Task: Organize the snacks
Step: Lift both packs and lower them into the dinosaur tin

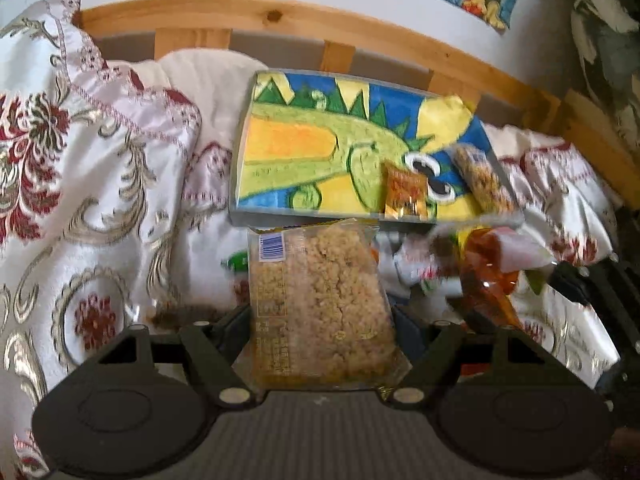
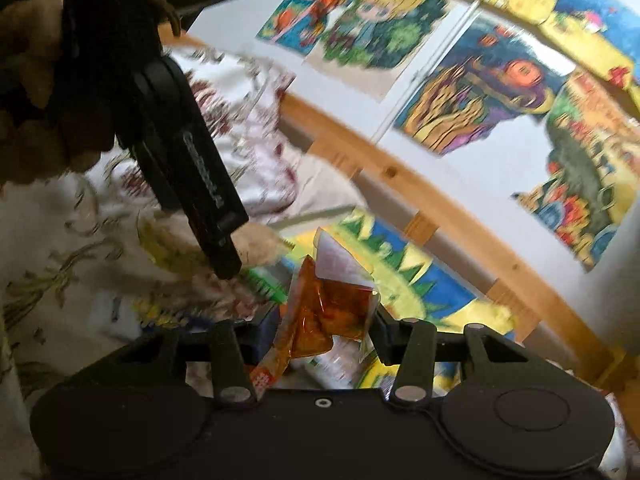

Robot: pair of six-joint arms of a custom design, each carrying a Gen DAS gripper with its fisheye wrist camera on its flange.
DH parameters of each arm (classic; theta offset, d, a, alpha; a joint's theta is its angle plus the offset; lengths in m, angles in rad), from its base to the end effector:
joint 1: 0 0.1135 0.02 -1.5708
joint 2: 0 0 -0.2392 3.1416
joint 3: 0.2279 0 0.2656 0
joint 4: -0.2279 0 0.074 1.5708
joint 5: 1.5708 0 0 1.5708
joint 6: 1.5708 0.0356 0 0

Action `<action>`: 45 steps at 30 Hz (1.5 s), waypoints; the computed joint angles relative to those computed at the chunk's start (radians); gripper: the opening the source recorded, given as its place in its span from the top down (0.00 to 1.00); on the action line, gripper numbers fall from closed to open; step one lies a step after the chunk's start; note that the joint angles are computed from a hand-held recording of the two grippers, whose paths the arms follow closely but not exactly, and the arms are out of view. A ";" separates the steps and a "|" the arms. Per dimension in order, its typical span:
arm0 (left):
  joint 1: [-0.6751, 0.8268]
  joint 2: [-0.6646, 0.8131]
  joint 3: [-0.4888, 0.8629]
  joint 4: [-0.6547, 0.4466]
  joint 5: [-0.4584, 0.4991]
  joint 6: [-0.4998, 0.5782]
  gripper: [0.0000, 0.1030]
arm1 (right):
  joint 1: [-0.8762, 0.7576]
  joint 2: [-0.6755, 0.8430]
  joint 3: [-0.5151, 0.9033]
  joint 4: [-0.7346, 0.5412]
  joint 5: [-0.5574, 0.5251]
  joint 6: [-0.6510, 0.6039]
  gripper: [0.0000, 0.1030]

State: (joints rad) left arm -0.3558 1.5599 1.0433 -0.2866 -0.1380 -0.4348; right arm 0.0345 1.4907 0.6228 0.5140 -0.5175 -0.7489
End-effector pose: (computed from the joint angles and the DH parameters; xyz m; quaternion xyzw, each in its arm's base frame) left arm 0.3278 -0.1166 0.1984 -0.0623 0.9233 -0.0849 0.3694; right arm 0.3115 0.0284 0.1570 -0.4380 0.6773 0.0035 0.5911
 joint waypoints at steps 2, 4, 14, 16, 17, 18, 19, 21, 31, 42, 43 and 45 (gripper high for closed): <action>0.004 0.028 0.037 0.007 -0.008 -0.003 0.24 | -0.004 0.019 0.001 0.073 0.001 0.035 0.52; 0.006 0.073 0.095 -0.001 -0.017 -0.007 0.24 | -0.008 0.062 0.013 0.169 0.008 0.066 0.52; 0.012 0.377 0.482 -0.059 -0.057 -0.038 0.24 | -0.059 0.340 0.289 0.321 0.132 0.277 0.51; 0.005 0.444 0.570 -0.078 -0.077 -0.035 0.24 | -0.062 0.392 0.350 0.324 0.150 0.282 0.51; 0.001 0.479 0.617 -0.088 -0.085 -0.034 0.24 | -0.066 0.417 0.382 0.320 0.152 0.282 0.51; -0.002 0.510 0.655 -0.093 -0.092 -0.033 0.24 | -0.068 0.445 0.418 0.309 0.152 0.280 0.51; -0.006 0.545 0.699 -0.100 -0.097 -0.032 0.24 | -0.069 0.467 0.441 0.306 0.154 0.275 0.51; -0.012 0.617 0.789 -0.121 -0.103 -0.030 0.24 | -0.071 0.513 0.493 0.294 0.159 0.267 0.51; -0.026 0.882 1.124 -0.235 -0.116 -0.043 0.24 | -0.072 0.620 0.650 0.146 0.164 0.255 0.51; -0.035 0.945 1.196 -0.287 -0.136 -0.040 0.24 | -0.054 0.648 0.700 0.056 0.193 0.234 0.50; -0.035 0.949 1.202 -0.290 -0.136 -0.041 0.24 | -0.054 0.647 0.699 0.053 0.195 0.232 0.50; -0.036 0.951 1.204 -0.292 -0.140 -0.039 0.24 | -0.053 0.648 0.702 0.044 0.197 0.229 0.50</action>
State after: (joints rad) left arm -0.3921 2.5109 2.2471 -0.5783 -0.2783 -0.4741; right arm -0.0186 2.1386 1.3246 0.5577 -0.3207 -0.5196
